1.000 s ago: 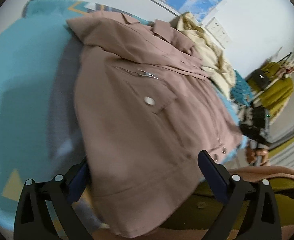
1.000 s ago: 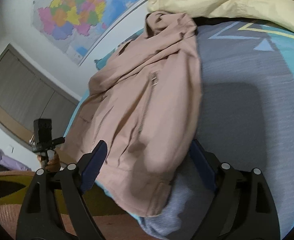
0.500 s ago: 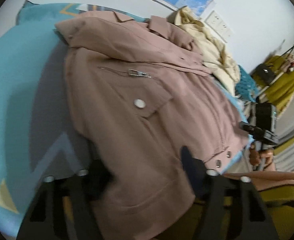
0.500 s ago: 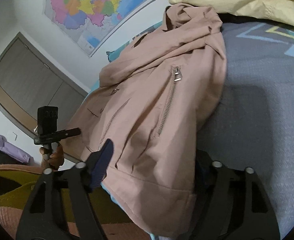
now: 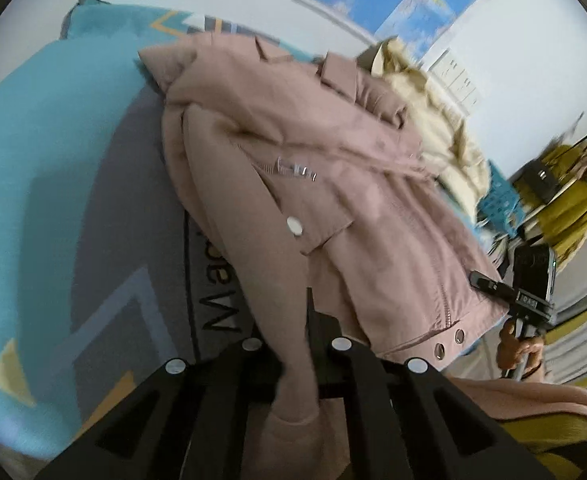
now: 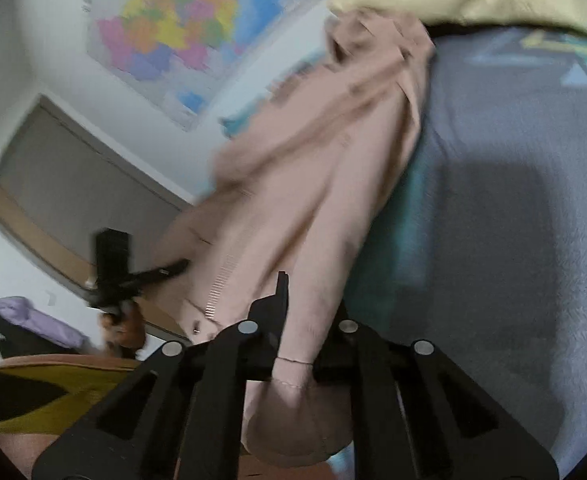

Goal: Fold large clothes

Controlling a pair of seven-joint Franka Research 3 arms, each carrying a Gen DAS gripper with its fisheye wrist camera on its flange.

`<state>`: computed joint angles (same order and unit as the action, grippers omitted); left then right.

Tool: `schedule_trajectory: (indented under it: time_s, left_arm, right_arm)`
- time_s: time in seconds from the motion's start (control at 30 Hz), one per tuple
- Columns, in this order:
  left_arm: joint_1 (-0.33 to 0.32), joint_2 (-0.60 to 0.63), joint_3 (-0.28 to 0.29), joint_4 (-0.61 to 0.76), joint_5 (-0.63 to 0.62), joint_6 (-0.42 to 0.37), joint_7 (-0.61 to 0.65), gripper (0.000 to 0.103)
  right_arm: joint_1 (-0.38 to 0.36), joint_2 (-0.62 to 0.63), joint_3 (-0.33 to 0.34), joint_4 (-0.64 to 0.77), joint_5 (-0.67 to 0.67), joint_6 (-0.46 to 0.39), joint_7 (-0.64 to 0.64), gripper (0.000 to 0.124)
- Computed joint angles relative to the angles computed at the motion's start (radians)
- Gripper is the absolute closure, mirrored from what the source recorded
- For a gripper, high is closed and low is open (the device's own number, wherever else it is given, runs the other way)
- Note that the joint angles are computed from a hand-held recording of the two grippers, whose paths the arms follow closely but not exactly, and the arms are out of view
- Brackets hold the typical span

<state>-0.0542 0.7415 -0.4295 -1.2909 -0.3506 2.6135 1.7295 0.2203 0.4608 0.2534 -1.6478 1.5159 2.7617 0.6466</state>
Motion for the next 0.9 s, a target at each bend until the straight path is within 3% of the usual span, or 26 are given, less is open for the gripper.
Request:
schedule_trajectory:
  time_s: [0.1, 0.17, 0.3, 0.43, 0.5, 0.53, 0.57, 0.6, 0.67, 0.73, 0.8, 0.83, 0.87, 0.9]
  left_arm:
    - [0.069, -0.080, -0.051, -0.110, -0.072, 0.058, 0.059, 0.101]
    - [0.106, -0.133, -0.073, -0.177, -0.117, 0.087, 0.099, 0.101]
    - [0.081, -0.146, -0.024, -0.187, -0.101, 0.029, 0.089, 0.101]
    - [0.050, -0.094, 0.010, -0.139, -0.076, -0.046, 0.072, 0.098]
    - [0.062, -0.076, -0.003, -0.124, -0.092, -0.070, 0.088, 0.086]
    - [0.066, -0.067, -0.008, -0.113, -0.100, -0.088, 0.092, 0.074]
    - [0.071, -0.062, -0.013, -0.110, -0.111, -0.092, 0.102, 0.070]
    - [0.075, -0.063, -0.019, -0.115, -0.122, -0.090, 0.120, 0.067]
    - [0.080, -0.059, -0.032, -0.113, -0.141, -0.093, 0.159, 0.051]
    - [0.074, -0.053, -0.037, -0.105, -0.148, -0.095, 0.195, 0.048]
    - [0.047, -0.049, -0.021, -0.098, -0.135, -0.073, 0.187, 0.062]
    - [0.038, -0.044, -0.015, -0.091, -0.131, -0.069, 0.175, 0.086]
    - [0.023, -0.035, -0.003, -0.072, -0.119, -0.077, 0.148, 0.095]
    - [0.020, -0.028, -0.002, -0.060, -0.119, -0.079, 0.134, 0.096]
  right_arm:
    - [-0.018, -0.082, 0.017, -0.059, 0.139, -0.031, -0.153, 0.117]
    - [0.000, -0.117, -0.003, -0.088, 0.136, -0.059, -0.167, 0.117]
    - [0.042, -0.099, -0.047, -0.099, -0.038, -0.065, 0.039, 0.111]
    - [0.045, -0.065, -0.049, -0.101, -0.138, -0.056, 0.180, 0.102]
    - [0.039, -0.062, -0.047, -0.111, -0.177, -0.058, 0.219, 0.089]
    - [0.030, -0.059, -0.038, -0.109, -0.171, -0.062, 0.214, 0.075]
    - [0.023, -0.059, -0.031, -0.111, -0.166, -0.070, 0.207, 0.071]
    - [0.025, -0.058, -0.031, -0.113, -0.183, -0.074, 0.214, 0.071]
    - [0.020, -0.059, -0.024, -0.114, -0.189, -0.080, 0.201, 0.070]
    - [0.019, -0.049, -0.021, -0.101, -0.188, -0.078, 0.200, 0.072]
    - [0.015, -0.037, -0.015, -0.089, -0.180, -0.082, 0.192, 0.088]
    - [0.031, -0.021, -0.025, -0.075, -0.217, -0.064, 0.242, 0.108]
    - [0.021, -0.011, -0.015, -0.067, -0.200, -0.069, 0.242, 0.111]
    - [-0.008, -0.005, 0.012, -0.062, -0.122, -0.083, 0.186, 0.114]
